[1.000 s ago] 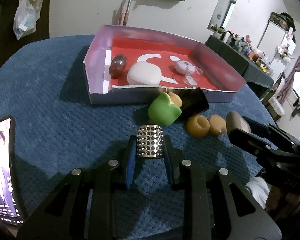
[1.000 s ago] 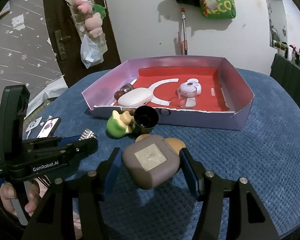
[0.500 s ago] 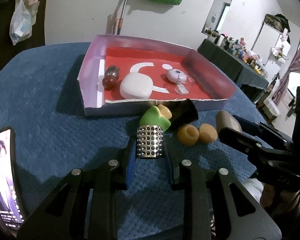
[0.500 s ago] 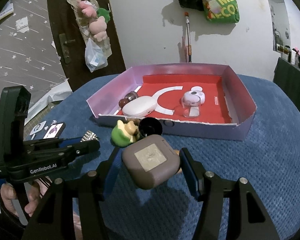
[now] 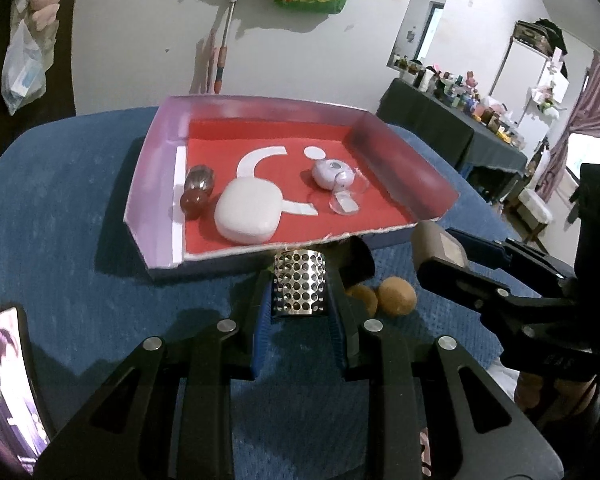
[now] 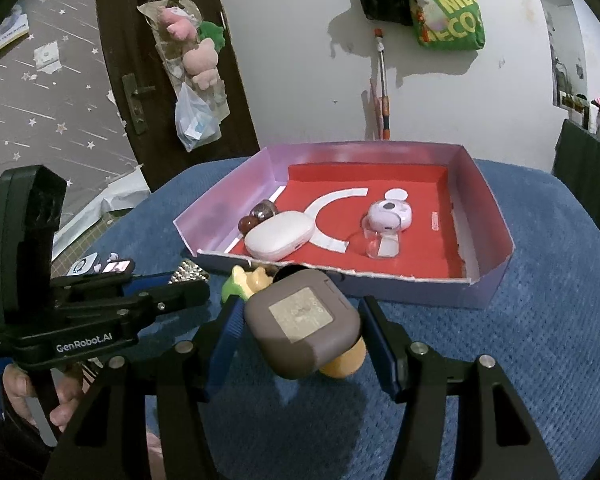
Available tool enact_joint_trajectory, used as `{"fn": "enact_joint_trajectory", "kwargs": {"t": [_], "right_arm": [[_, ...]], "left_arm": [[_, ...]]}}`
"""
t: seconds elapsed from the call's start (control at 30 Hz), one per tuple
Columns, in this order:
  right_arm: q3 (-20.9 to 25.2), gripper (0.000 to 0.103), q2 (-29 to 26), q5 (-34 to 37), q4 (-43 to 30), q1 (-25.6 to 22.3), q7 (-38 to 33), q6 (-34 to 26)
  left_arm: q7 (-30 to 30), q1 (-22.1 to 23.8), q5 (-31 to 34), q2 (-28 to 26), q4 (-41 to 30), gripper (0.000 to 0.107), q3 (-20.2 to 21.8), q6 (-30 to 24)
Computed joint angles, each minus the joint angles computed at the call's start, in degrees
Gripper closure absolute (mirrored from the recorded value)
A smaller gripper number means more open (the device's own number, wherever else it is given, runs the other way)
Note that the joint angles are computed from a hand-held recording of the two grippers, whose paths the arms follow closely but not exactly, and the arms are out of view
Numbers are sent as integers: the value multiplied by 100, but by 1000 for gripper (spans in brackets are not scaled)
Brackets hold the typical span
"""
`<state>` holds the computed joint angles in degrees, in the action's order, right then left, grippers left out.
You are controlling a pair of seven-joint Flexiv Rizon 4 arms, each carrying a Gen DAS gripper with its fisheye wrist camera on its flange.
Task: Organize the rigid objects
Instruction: 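Carry the metal cylinder over the box with left tool while right tool carries the brown case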
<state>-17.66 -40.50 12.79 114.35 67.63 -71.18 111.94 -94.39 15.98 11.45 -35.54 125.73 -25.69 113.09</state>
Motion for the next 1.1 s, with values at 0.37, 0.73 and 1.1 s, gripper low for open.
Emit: {"fn": "enact_joint_trajectory", "kwargs": {"t": [0.37, 0.73, 1.1], "right_arm": [[8, 41, 45, -346, -263, -264, -56, -235], [717, 41, 6, -1323, -745, -1331, 254, -875], [2511, 41, -511, -2614, -1678, -3185, 598, -2058]], "left_arm": [[431, 318, -125, -71, -403, 83, -448, -582], [1338, 882, -795, -536, -757, 83, -1318, -1464], [2075, 436, -1776, -650, -1203, 83, -1024, -2308]]}}
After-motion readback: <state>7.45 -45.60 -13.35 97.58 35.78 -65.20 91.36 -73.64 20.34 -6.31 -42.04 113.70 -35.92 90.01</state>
